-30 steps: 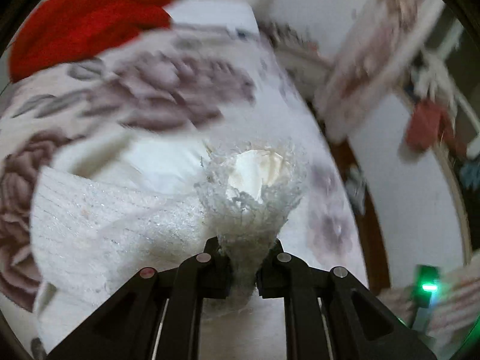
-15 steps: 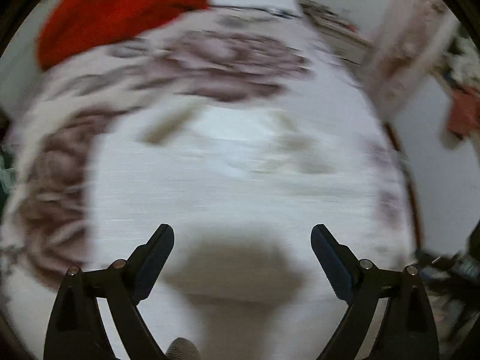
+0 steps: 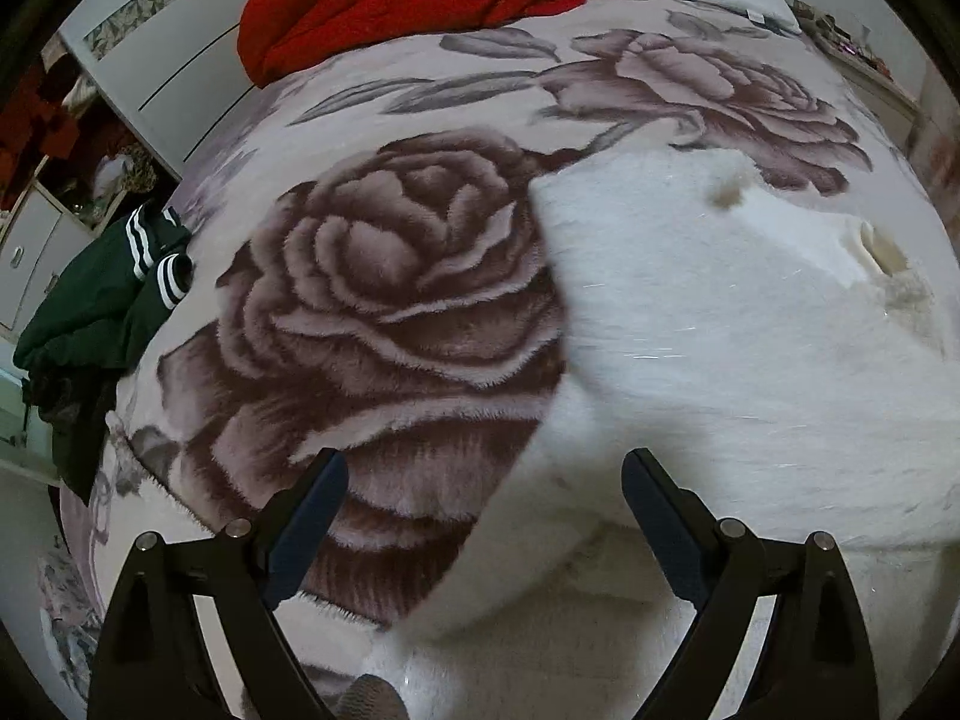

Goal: Fold large clothes

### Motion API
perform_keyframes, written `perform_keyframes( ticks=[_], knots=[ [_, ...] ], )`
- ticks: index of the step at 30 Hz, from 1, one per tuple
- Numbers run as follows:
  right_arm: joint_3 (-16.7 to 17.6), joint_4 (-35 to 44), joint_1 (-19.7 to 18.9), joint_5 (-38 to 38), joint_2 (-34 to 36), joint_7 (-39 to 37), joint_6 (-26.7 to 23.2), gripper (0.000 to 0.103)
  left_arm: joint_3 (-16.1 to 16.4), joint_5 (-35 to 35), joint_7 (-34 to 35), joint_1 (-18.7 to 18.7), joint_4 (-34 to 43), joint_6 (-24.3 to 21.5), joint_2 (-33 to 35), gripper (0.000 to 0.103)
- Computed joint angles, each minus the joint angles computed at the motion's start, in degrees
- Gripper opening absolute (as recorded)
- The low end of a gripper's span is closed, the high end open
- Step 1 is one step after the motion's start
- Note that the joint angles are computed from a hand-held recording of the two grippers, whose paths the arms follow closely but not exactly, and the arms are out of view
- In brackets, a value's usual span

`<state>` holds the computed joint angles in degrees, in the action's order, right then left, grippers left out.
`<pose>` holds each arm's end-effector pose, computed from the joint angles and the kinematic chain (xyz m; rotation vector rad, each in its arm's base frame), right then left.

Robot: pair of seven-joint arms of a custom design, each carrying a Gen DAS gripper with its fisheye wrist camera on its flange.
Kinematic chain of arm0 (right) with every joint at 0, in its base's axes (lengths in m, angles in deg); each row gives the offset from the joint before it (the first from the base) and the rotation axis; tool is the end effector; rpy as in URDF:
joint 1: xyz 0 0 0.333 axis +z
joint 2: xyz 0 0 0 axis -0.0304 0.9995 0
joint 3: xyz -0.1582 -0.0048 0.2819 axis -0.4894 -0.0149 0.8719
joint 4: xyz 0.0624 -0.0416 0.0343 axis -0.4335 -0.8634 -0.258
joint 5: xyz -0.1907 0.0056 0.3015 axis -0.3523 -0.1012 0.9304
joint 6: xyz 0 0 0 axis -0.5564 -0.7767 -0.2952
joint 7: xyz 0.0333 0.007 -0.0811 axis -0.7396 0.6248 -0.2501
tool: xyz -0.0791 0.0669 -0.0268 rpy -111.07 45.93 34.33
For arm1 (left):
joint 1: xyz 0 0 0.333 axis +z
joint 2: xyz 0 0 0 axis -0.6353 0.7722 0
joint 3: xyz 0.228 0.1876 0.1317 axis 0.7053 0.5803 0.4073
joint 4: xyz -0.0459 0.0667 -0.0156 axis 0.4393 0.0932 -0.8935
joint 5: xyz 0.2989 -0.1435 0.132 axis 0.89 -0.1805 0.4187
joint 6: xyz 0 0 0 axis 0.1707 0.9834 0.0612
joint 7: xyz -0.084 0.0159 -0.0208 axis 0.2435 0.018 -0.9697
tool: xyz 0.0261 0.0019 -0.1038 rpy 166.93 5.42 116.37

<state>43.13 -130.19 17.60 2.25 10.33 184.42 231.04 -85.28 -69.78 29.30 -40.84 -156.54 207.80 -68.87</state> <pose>0.3714 0.2271 0.4876 -1.2750 2.4373 -0.1616 0.5378 -0.0762 0.5670 -1.8054 2.0548 -0.2299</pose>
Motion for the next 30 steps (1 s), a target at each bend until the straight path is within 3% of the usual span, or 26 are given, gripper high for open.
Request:
perform_keyframes(
  ticks=[1, 3, 4, 7, 10, 12, 15, 17, 21, 25, 28, 30],
  knots=[
    [-1.5, 0.5, 0.8, 1.7, 1.0, -3.2, -1.2, 0.009, -0.1, 0.7, -0.2, -0.1, 0.0, 0.1, 0.6, 0.093],
    [-6.1, -0.4, 3.3, 11.6, 1.6, -11.8, -2.2, 0.037, -0.3, 0.6, 0.1, -0.4, 0.5, -1.1, 1.4, 0.093],
    [-5.9, -1.7, 2.7, 12.3, -0.3, -12.1, -2.7, 0.043, -0.4, 0.6, 0.3, -0.5, 0.5, -1.6, 1.5, 0.093],
    [-1.5, -2.0, -0.4, 4.8, -6.0, -8.8, -12.3, 0.047, -0.5, 0.7, 0.8, -0.9, -0.7, -1.0, 0.4, 0.093],
    [-1.8, -1.1, 2.3, 6.3, -3.8, -15.5, -20.1, 0.048, -0.9, 2.4, 0.6, -1.3, -2.2, -0.5, -0.7, 0.093],
    [-1.2, -0.4, 3.5, 5.4, -0.2, -19.7, -21.2, 0.048, -1.3, 3.7, 0.2, -1.6, -2.7, -0.1, -0.7, 0.093],
    [0.8, 0.6, 3.2, -3.3, 5.1, -21.9, -16.1, 0.046, -1.7, 5.4, -0.3, -2.2, -2.5, 0.3, 0.4, 0.093],
    [1.2, 2.1, 2.8, -9.3, 8.3, -20.5, -15.1, 0.033, -1.9, 8.6, -1.4, -2.5, -2.3, 1.0, 1.9, 0.093],
    [-1.5, -4.4, -0.1, -10.8, 3.5, -8.9, -7.1, 0.032, -1.3, 6.4, -0.4, -2.7, -1.2, 0.9, 4.0, 0.096],
    [-4.4, -12.4, -1.8, -2.7, 1.1, -4.7, 0.2, 0.033, -0.8, 2.2, 0.8, -2.5, -0.6, -0.2, 5.0, 0.098],
    [-8.2, -18.9, -0.7, 9.6, -2.1, -7.4, 7.9, 0.039, -0.4, 0.1, 1.3, -2.2, 0.3, -2.6, 4.3, 0.098],
    [-10.5, -21.9, 1.0, 16.8, -7.8, -10.6, 8.7, 0.043, 0.0, -0.5, 2.7, -1.7, -1.0, -2.8, 1.5, 0.098]
  ],
)
